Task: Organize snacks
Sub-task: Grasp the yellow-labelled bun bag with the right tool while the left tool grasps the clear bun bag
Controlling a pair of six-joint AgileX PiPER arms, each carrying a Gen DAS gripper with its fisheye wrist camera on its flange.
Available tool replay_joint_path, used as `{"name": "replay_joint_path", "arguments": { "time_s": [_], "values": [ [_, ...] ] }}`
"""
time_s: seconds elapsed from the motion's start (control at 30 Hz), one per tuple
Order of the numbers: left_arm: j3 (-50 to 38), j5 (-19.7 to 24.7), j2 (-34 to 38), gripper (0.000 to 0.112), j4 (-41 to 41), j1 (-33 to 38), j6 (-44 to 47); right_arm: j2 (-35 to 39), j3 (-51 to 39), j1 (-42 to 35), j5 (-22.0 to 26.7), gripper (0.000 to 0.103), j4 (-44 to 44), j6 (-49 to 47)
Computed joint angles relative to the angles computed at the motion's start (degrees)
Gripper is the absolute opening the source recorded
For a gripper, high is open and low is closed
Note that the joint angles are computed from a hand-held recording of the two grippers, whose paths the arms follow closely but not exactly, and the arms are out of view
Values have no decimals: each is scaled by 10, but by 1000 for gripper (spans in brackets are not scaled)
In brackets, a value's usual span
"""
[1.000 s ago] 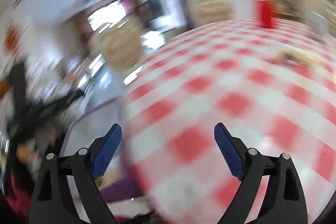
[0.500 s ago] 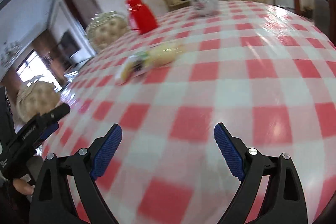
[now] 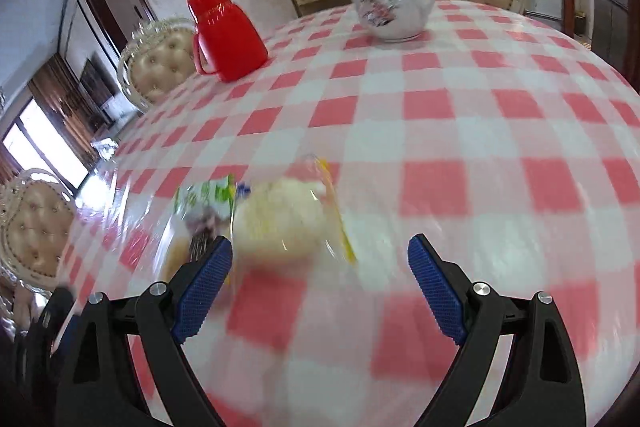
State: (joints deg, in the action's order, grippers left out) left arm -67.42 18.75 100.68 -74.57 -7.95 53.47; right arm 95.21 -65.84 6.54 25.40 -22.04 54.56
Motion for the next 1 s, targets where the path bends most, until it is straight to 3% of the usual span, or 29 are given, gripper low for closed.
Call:
{"name": "replay_joint_path", "arguments": {
  "time_s": [0.1,0.2,0.27,0.4,0.47,0.57,0.73,0.87,1.0],
  "values": [
    [-14,32,14,101,30,17,-55,89,-117,13,88,87,2,-44],
    [-14,42,13,101,33,19,-53,159,-206,26,152,87,22,-83],
    [-11,39,8,101,28,16,-36,165,-210,44,165,87,-17,-56],
    [-6,32,5,101,34,13,-36,133,-147,50,128,83,-14,-75],
    [-8,31,7,101,47,13,-50,87,-81,49,74,65,-16,-77],
    [-8,23,8,101,66,14,-67,-15,43,66,17,63,-83,13],
    [-16,34,9,101,121,6,-108,-192,211,80,-22,63,-160,144],
    [-58,25,27,101,338,-54,-252,-286,297,29,-82,63,-114,143],
    [-166,90,99,101,567,-110,-351,-282,303,0,-99,64,-1,39]
  ]
}}
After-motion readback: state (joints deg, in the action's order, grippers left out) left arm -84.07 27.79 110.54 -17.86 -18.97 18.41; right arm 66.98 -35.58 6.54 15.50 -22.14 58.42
